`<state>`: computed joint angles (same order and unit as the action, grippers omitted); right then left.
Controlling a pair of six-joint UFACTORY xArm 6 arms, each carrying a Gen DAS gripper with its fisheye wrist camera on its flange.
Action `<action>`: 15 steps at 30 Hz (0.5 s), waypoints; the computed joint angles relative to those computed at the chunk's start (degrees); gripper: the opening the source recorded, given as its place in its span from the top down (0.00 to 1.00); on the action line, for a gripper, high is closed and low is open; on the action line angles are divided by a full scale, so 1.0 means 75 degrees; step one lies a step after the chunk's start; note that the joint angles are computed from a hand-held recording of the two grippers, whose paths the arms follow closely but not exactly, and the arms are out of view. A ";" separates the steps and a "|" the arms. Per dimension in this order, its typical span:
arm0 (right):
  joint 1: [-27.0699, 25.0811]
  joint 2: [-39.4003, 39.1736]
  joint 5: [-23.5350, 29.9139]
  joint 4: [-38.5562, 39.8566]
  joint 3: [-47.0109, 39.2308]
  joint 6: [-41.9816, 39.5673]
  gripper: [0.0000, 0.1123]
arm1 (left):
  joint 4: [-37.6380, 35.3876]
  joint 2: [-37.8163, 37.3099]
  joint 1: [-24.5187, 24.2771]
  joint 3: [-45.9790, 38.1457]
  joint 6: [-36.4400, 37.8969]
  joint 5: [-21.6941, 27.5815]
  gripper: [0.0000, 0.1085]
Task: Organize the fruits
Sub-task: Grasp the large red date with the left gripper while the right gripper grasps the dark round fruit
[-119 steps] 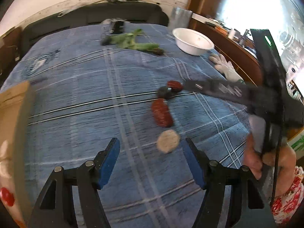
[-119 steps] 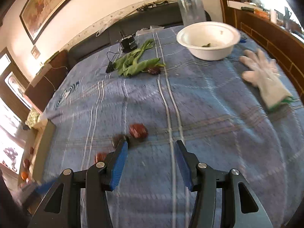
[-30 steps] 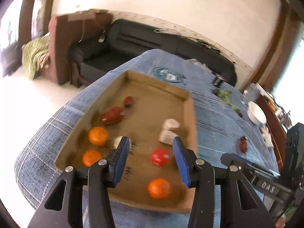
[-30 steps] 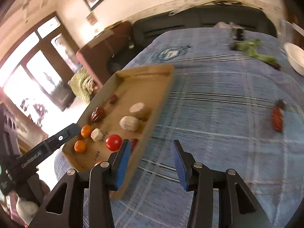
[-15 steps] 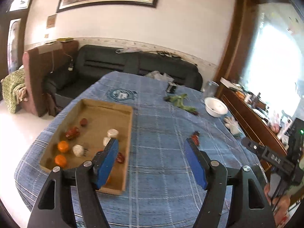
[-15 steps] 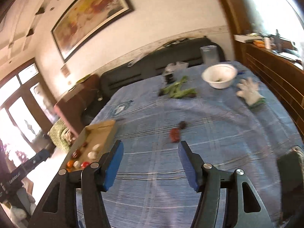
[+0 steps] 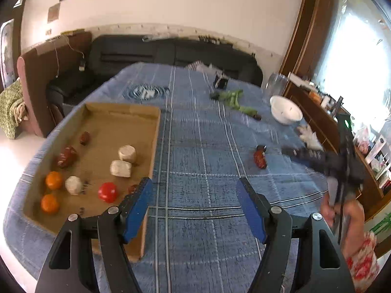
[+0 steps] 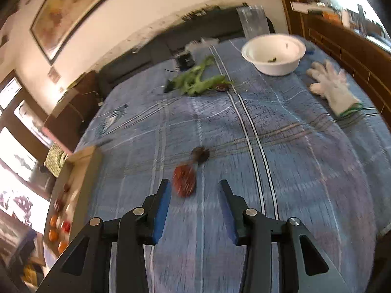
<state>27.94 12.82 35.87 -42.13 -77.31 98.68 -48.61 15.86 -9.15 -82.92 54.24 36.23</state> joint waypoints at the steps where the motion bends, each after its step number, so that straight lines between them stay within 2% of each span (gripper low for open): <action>1: -0.0188 0.0183 -0.0163 0.0239 -0.0112 -0.0196 0.61 | 0.0149 0.0173 -0.0044 -0.0169 -0.0131 0.0071 0.39; 4: -0.0611 0.0811 -0.0581 0.1111 -0.0570 -0.0932 0.61 | 0.0640 0.0686 -0.0219 -0.0668 -0.0527 0.0216 0.39; 8: -0.0814 0.1533 -0.0509 0.1772 -0.1267 -0.1677 0.61 | 0.1175 0.1182 -0.0449 -0.1184 -0.0872 0.0279 0.39; 10: -0.0773 0.1748 -0.0201 0.1523 -0.1614 -0.1723 0.61 | 0.1398 0.1491 -0.0582 -0.1556 -0.1029 0.0351 0.39; 11: -0.0768 0.1849 -0.0131 0.1571 -0.1743 -0.1863 0.64 | 0.1548 0.1689 -0.0680 -0.1801 -0.1130 0.0418 0.39; 13: -0.0762 0.1858 -0.0167 0.1472 -0.1706 -0.1847 0.78 | 0.1725 0.2015 -0.0836 -0.2226 -0.1246 0.0586 0.40; 15: -0.0783 0.1662 -0.0394 0.1266 -0.1401 -0.1667 0.78 | 0.1844 0.2253 -0.0993 -0.2536 -0.1302 0.0701 0.40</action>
<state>22.07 25.28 32.91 -32.63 -87.82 86.18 -34.78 32.76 -16.60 -101.95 44.48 41.49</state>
